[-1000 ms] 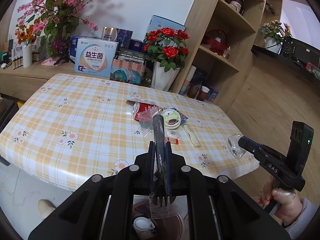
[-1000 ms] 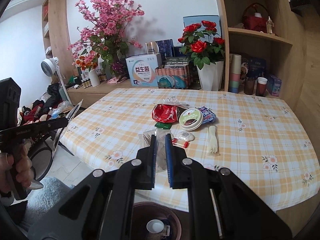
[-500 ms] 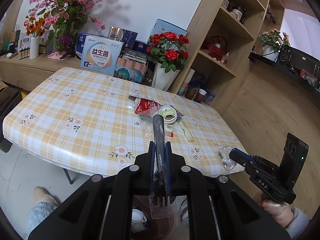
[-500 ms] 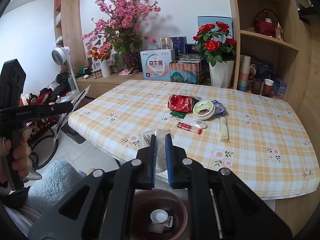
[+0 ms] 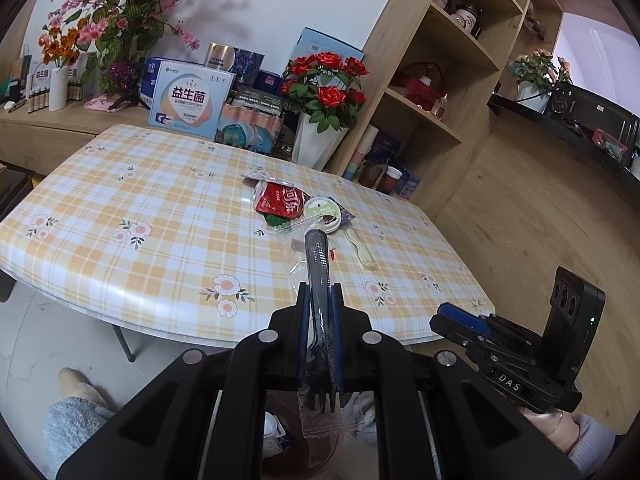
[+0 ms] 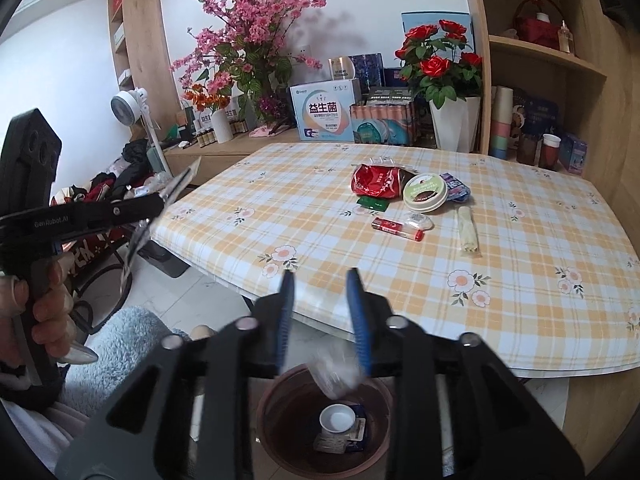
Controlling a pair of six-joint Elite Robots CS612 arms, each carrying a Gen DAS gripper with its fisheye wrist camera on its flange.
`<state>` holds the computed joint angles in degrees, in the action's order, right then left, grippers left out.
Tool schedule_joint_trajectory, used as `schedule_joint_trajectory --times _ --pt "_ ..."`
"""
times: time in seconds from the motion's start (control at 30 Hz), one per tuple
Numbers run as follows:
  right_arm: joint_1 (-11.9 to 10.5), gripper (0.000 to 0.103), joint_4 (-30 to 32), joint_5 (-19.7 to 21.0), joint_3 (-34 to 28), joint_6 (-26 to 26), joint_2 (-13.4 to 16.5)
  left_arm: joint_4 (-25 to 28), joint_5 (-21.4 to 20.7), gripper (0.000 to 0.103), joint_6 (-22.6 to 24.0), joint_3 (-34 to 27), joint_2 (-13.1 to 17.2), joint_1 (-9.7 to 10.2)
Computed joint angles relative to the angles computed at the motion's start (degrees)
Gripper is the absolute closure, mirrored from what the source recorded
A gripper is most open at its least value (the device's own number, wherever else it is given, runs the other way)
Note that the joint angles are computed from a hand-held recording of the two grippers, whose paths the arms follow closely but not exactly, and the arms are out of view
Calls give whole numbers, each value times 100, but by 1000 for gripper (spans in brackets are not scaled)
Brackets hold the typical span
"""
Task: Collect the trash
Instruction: 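Carry both over the bin and open the right tool while the left holds the fork, then open the left tool to drop the black fork into the bin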
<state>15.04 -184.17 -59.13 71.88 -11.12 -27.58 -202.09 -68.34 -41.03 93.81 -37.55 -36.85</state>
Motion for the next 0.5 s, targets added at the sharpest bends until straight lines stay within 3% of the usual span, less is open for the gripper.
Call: schedule_joint_trajectory --times 0.03,0.17,0.2,0.5 --pt "6 63 -70 -57 -2 44 9 11 -52 93 -3 -7 12 8" --pt "16 13 -452 -303 -17 410 50 53 -118 93 -20 -13 33 13" --pt "11 8 -584 -335 -16 528 62 62 -135 93 -25 -14 35 15" --pt "-26 6 -974 -744 1 1030 69 214 -307 93 45 -95 77 1"
